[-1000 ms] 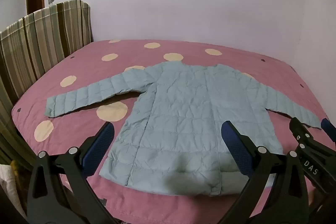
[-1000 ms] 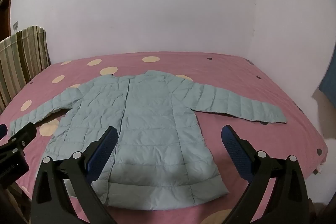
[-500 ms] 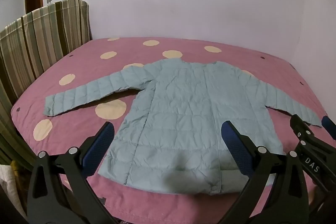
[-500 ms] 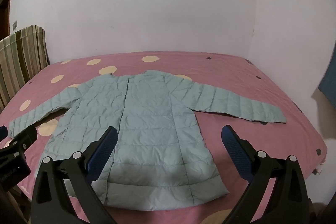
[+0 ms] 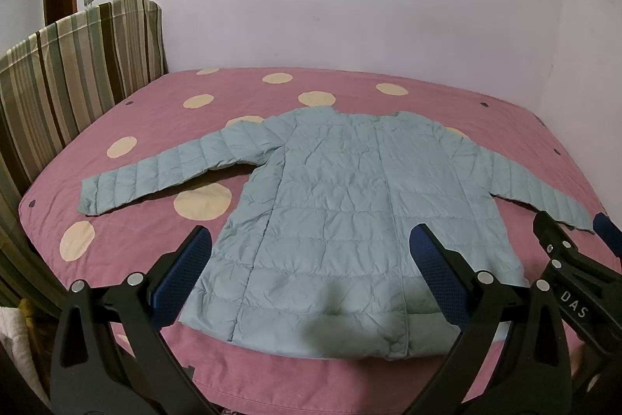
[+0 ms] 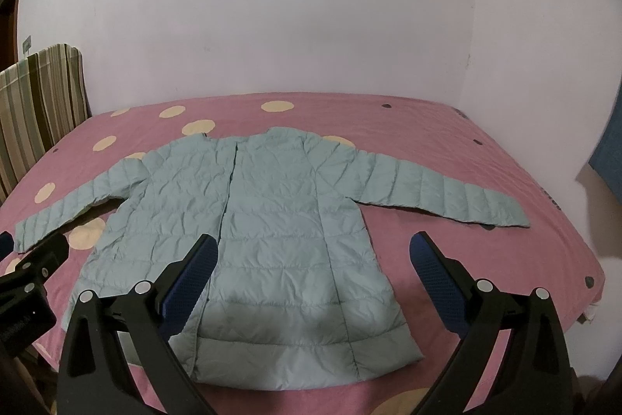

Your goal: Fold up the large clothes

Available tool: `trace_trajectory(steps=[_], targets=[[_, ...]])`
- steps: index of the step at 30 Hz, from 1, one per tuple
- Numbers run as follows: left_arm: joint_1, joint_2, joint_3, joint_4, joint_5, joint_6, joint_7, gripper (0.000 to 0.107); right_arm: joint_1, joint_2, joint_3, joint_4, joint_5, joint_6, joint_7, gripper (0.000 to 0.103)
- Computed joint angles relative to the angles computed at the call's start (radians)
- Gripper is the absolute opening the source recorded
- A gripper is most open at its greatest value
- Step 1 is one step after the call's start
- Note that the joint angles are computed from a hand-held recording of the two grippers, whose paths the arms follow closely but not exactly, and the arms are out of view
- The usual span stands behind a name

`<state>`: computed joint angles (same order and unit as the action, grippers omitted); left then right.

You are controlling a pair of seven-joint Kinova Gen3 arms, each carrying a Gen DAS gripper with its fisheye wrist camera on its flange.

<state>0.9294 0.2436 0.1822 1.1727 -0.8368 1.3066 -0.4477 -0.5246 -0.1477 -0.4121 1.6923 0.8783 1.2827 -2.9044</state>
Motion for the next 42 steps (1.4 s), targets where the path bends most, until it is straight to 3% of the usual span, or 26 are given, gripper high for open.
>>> trace_trajectory(steps=[42], targets=[[0.007,0.01,-0.007,-0.004,0.006,-0.001,-0.003,0.101,-0.012,0.01,0.008,-0.01,-0.001,0.012,0.007,0.098]])
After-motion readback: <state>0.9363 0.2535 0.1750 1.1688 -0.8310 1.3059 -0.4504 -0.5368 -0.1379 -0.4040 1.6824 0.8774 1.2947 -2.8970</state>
